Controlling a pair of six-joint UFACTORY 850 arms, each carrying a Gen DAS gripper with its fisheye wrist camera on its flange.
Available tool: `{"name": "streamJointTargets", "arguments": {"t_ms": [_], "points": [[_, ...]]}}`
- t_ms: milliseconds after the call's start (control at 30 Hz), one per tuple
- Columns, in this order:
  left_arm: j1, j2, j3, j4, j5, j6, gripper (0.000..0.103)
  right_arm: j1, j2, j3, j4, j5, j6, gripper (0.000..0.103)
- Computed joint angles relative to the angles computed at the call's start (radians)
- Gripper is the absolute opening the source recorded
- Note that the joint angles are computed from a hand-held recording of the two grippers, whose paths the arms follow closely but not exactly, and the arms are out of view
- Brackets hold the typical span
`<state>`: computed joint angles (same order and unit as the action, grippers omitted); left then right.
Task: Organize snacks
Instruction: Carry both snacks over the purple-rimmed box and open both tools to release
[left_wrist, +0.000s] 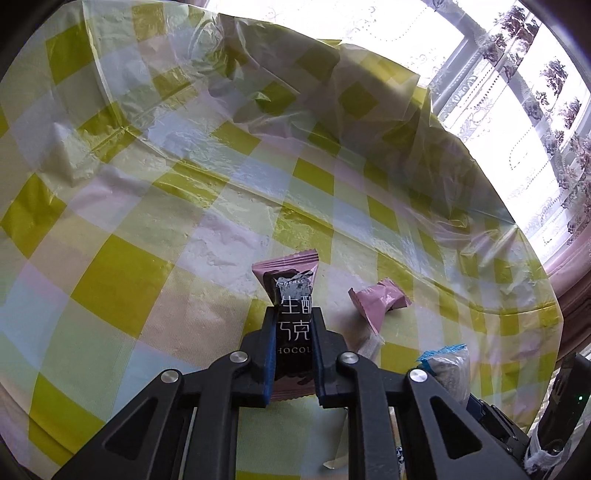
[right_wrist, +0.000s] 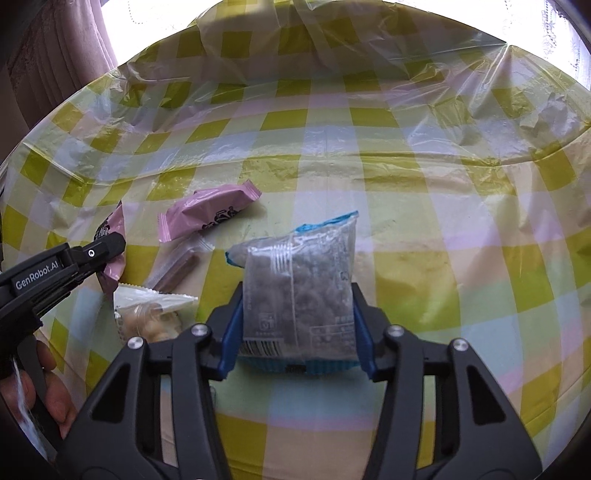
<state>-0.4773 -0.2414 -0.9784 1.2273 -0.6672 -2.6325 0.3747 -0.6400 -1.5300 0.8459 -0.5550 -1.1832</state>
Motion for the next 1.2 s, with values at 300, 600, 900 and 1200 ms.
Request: {"name": "streamJointTargets", "arguments": {"t_ms": [300, 600, 900, 1200], "points": [[-0.072, -0.01, -0.045, -0.024, -0.059, 0.046, 0.017, -0.046, 0.068, 0.085, 0.009, 0.005, -0.019, 0.053], [-0.127, -0.03, -0.109, -0.04, -0.103, 0.111, 0.017, -0.096, 0.133, 0.159, 0.057, -0.002, -0.084, 0.053], [-0.176, -0.088, -0.202, -0.056, -0.04, 0.195, 0.017, -0.164, 0.178, 0.2, 0.081, -0.021, -0.107, 0.053], [-0.206, -0.175, -0.328, -0.091, 0.064, 0.322, 0.017, -0.25, 0.198, 0.213, 0.068, -0.048, -0.104, 0.053]]}}
